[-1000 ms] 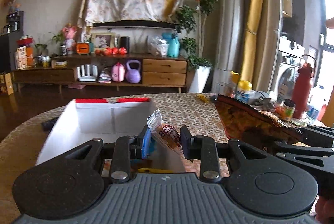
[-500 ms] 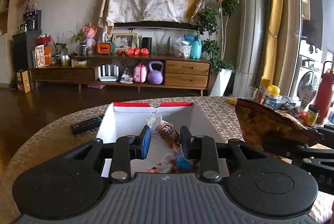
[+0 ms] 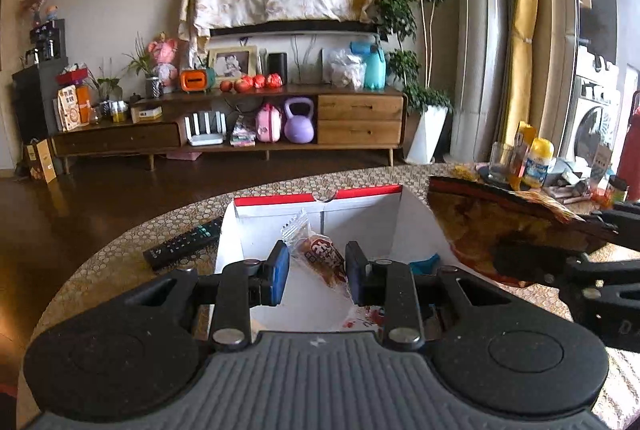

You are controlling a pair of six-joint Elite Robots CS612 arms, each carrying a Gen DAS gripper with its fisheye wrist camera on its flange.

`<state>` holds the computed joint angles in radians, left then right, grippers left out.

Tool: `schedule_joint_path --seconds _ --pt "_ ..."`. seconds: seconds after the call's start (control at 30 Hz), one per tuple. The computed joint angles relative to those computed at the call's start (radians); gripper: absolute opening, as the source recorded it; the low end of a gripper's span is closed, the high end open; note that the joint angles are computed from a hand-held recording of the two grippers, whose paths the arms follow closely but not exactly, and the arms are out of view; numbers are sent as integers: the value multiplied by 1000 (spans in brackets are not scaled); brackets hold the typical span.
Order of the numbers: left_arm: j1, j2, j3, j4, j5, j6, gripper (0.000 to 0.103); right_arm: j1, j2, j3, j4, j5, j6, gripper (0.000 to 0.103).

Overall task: Organize snacks
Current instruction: 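Carry the wrapped candy and chip bag over the white box with both tools, then open both tools to drop the candy and chip bag into the box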

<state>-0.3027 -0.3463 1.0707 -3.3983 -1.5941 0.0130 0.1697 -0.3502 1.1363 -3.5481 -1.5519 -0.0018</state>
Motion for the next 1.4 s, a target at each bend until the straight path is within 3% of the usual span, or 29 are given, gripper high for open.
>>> schedule_joint_path --seconds 0.4,0.77,0.9,1.13,1.4 --pt "35 62 -197 303 -118 93 30 -8 63 -220 298 100 -54 46" --pt "40 134 -370 577 -112 137 30 -14 151 -465 703 169 -79 46" --pt "38 145 -398 616 -98 137 30 -11 184 -542 802 144 -80 46" --pt "38 155 -420 626 -97 127 30 -13 206 -586 845 129 -81 47" --pt "41 159 -431 635 -99 111 32 -15 180 -531 776 129 -74 51"
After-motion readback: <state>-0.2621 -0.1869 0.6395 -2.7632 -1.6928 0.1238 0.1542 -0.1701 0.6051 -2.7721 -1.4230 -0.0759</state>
